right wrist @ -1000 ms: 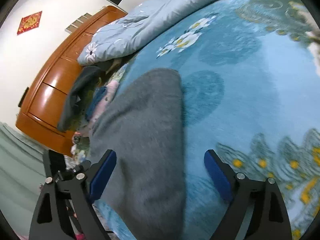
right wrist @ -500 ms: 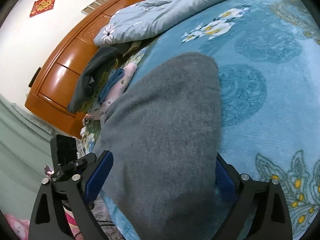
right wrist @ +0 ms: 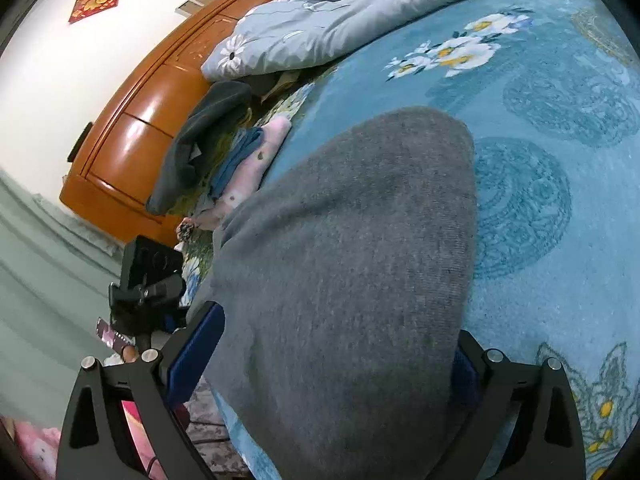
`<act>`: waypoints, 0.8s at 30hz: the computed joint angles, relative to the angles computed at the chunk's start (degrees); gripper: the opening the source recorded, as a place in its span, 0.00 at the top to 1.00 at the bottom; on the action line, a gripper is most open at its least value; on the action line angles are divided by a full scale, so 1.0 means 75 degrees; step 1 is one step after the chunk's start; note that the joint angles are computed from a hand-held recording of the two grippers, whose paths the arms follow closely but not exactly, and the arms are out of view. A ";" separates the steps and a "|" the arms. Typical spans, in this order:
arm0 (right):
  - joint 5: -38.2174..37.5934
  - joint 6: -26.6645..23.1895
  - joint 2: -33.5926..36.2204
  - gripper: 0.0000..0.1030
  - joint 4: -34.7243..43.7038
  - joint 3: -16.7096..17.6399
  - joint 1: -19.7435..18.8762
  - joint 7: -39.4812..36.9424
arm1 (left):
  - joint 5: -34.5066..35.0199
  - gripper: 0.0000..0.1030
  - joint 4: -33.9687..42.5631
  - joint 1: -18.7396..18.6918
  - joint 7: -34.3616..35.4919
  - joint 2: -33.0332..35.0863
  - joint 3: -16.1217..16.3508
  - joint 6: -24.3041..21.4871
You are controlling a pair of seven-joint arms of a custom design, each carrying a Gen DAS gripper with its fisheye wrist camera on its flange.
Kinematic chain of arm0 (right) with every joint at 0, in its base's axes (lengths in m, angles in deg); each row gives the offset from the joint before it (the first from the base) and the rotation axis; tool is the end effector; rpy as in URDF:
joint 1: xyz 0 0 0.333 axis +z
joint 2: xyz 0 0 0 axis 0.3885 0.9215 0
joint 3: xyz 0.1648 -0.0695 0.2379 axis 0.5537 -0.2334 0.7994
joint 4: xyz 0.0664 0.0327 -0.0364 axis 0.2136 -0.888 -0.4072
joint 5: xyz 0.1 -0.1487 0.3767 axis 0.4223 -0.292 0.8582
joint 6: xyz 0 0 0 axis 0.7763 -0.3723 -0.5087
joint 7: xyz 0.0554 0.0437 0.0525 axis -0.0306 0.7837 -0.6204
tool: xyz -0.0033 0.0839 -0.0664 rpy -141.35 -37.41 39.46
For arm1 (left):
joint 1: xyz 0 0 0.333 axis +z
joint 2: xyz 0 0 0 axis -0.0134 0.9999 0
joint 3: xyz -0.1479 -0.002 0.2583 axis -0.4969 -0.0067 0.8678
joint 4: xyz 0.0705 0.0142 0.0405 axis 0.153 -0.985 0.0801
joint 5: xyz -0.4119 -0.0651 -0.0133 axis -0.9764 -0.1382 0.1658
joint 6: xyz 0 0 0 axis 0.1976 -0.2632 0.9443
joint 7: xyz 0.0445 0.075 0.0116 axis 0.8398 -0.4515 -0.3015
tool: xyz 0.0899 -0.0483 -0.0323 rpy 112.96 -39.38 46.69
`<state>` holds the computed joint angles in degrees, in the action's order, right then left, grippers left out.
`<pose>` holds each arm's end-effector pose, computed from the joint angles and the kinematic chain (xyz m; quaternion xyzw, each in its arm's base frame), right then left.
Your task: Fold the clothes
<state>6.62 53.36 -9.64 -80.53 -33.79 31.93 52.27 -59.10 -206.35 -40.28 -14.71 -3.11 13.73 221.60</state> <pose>0.6567 0.2722 0.5096 -0.8311 0.2980 0.3015 0.3599 0.4175 -0.1325 0.4900 0.8022 -0.3057 0.5093 0.0608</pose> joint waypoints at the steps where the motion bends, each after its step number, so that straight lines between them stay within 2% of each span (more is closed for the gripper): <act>1: 0.0039 -0.0085 0.0084 0.04 0.0099 0.0008 -0.0027 0.0046 | 0.0004 0.00 -0.0108 -0.0032 0.0016 -0.0076 0.0033 0.0144; 5: 0.0214 -0.0363 0.0422 0.04 0.0489 0.0078 -0.0138 0.0345 | 0.0300 0.01 -0.0425 -0.0129 -0.0156 -0.0364 0.0239 0.0554; 10: 0.0018 -0.0499 0.0464 0.05 0.0603 0.0104 -0.0116 0.0146 | 0.0698 0.03 -0.0735 0.0399 -0.0613 -0.0565 -0.0109 0.0765; 12: -0.0007 -0.0507 0.0482 0.05 0.0630 0.0106 -0.0101 0.0155 | 0.0848 0.03 -0.0762 0.0444 -0.0800 -0.0458 -0.0098 0.0988; 17: 0.0062 -0.0506 0.0529 0.05 0.0679 0.0134 -0.0105 0.0262 | 0.1391 0.03 -0.0519 -0.0025 -0.0979 -0.0431 0.0504 0.0670; 19: 0.0078 -0.0535 0.0570 0.05 0.0731 0.0142 -0.0115 0.0328 | 0.1407 0.04 -0.0509 -0.0049 -0.0999 -0.0524 0.0525 0.0516; 21: 0.0052 -0.0566 0.0583 0.05 0.0764 0.0139 -0.0120 0.0355 | 0.1301 0.04 -0.0866 0.0569 -0.1136 -0.1047 -0.0156 0.0174; 24: -0.0048 -0.0586 0.0594 0.05 0.0815 0.0127 -0.0095 0.0338 | 0.1042 0.04 -0.1218 0.1850 -0.1442 -0.1787 -0.1578 -0.0714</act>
